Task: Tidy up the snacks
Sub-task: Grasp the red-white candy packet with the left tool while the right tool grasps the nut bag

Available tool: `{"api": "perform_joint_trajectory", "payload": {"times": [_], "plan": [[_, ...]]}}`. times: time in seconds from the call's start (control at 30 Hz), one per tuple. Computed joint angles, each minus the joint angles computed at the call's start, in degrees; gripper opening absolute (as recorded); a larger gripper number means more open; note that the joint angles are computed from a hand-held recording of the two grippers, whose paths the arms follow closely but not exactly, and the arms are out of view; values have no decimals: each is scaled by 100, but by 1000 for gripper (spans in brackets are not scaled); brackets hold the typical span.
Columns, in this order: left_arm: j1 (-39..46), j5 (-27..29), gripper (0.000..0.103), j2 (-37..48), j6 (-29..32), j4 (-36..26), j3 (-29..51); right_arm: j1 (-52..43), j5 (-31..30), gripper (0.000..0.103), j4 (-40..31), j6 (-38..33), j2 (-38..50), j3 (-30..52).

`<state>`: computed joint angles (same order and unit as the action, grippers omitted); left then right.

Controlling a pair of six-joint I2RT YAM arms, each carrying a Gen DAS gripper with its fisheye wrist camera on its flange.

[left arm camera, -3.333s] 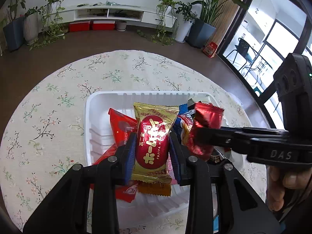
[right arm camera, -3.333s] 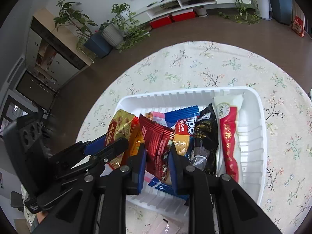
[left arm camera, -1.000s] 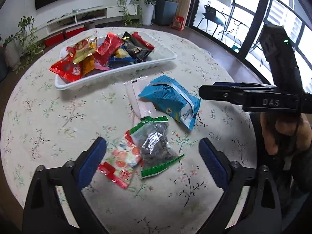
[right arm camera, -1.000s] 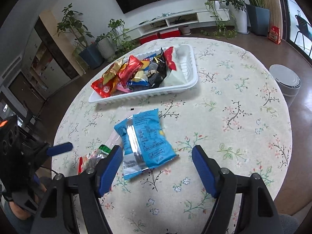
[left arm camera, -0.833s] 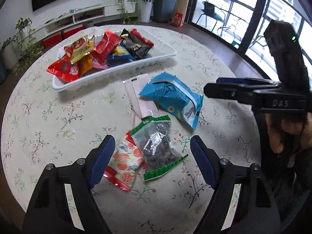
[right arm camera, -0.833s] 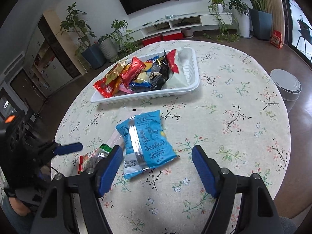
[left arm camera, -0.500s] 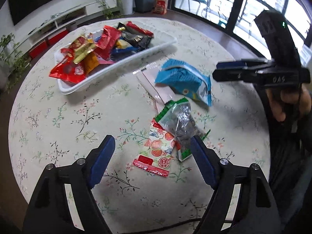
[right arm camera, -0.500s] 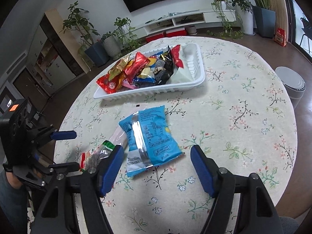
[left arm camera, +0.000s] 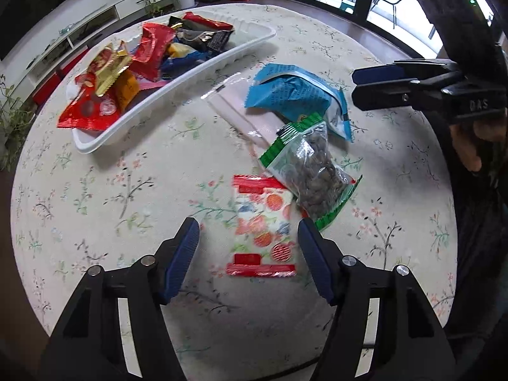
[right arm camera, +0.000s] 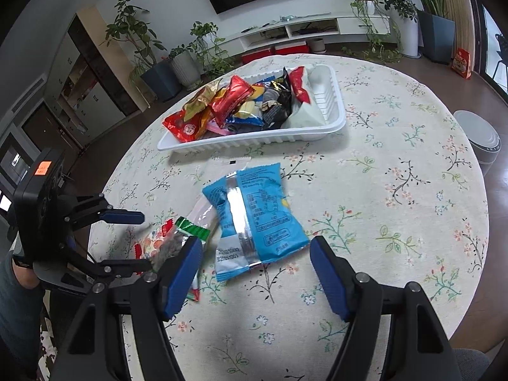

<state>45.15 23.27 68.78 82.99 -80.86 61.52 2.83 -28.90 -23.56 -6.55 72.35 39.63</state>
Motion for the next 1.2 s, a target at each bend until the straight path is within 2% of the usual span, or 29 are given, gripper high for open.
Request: {"api": "perform_joint_trajectory", "payload": {"times": [0.1,0.17,0.23,0.3,0.57,0.77,0.9,1.1,1.2], "plan": [[-390,-179,63,-334,-419,267,-354,132,91,74,-52,12,-229,-80],[-398,-111,58,-348,-526,275,-406,207,57,73,-156,39,-396,-123],[-333,-68,43,-319,-634,284,-402,325,40,73,-274,63,-593,-180],[-273,-10,34,-285,-788,274,-380,510,57,70,-384,69,-757,-220],[124,87,32,-416,-824,221,-452,1513,492,66,-452,468,-906,-263],[1415,548,32,-1,-119,-258,-194,1984,986,64,-288,852,-424,-196],[1885,733,32,283,42,-393,-55,2265,1338,64,-163,1126,25,-27],[2148,984,32,502,111,-631,178,2691,2095,62,122,1301,473,108],[2118,1012,32,509,55,-630,147,2901,2493,55,240,1190,480,72]]}}
